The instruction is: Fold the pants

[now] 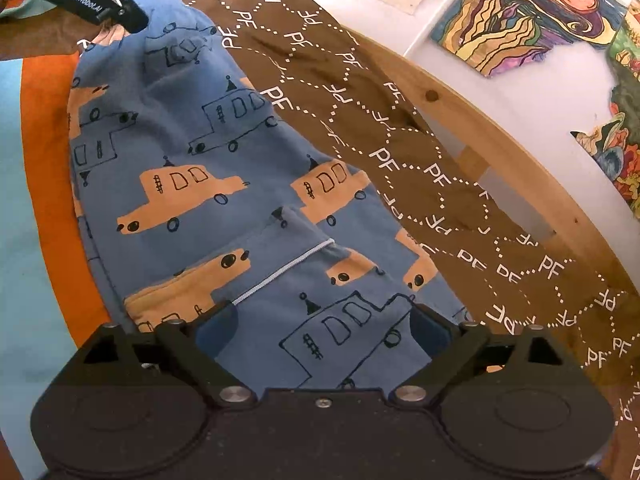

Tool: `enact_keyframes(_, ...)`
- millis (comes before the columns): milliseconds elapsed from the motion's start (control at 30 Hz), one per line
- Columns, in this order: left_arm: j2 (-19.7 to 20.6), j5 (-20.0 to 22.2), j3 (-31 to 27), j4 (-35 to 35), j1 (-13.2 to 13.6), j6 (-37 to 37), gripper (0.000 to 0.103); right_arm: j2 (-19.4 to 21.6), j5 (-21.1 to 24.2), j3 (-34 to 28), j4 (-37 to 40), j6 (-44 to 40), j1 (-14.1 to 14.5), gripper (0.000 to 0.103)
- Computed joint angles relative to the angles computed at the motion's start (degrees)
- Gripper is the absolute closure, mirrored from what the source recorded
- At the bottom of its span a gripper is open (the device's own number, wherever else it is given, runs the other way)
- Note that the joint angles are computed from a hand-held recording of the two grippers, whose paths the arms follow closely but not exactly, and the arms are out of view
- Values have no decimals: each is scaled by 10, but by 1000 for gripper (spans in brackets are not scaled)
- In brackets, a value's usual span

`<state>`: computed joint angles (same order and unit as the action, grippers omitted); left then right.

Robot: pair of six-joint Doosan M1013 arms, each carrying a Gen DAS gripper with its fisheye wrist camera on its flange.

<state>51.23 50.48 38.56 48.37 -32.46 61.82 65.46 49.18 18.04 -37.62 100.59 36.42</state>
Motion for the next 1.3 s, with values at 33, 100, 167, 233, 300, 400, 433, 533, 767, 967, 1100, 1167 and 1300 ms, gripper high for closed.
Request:
enact_keyframes(33,3,5,-6,-2,0,0,89,0,1,-1,2,-2,0,9)
enact_keyframes(100,10,18,-22,-8,2,-10,89,1,1,-2,5,-7,-1,8)
enact_keyframes(167,19,43,-41,-21,6,-15,87,1,2,-3,6,-8,-1,8)
enact_keyframes(233,19,53,-45,-49,13,-17,80,1,2,-3,6,-8,-1,8)
enact_keyframes(300,4,14,-13,-77,25,-26,73,1,1,-3,5,-7,-1,8)
enact_keyframes(400,-10,-44,19,-152,49,-7,58,1,2,-3,7,-12,-1,8)
enact_keyframes(433,-12,-52,19,-198,60,4,56,0,2,-2,6,-13,-1,8)
enact_keyframes(533,-22,-94,34,-382,93,68,46,0,1,-1,6,-13,-1,7)
enact_keyframes(767,-1,-79,7,-637,130,202,54,6,8,-13,11,-15,-2,5)
enact_keyframes(967,8,-60,-8,-600,127,145,81,8,8,-16,15,-13,-3,5)
enact_keyframes(1100,18,-27,-36,-547,118,120,87,9,10,-18,17,-12,-3,4)
enact_keyframes(1167,20,-17,-43,-508,110,100,88,7,8,-15,16,-11,-3,4)
enact_keyframes(1300,23,9,-62,-443,95,76,88,8,8,-16,15,-11,-3,4)
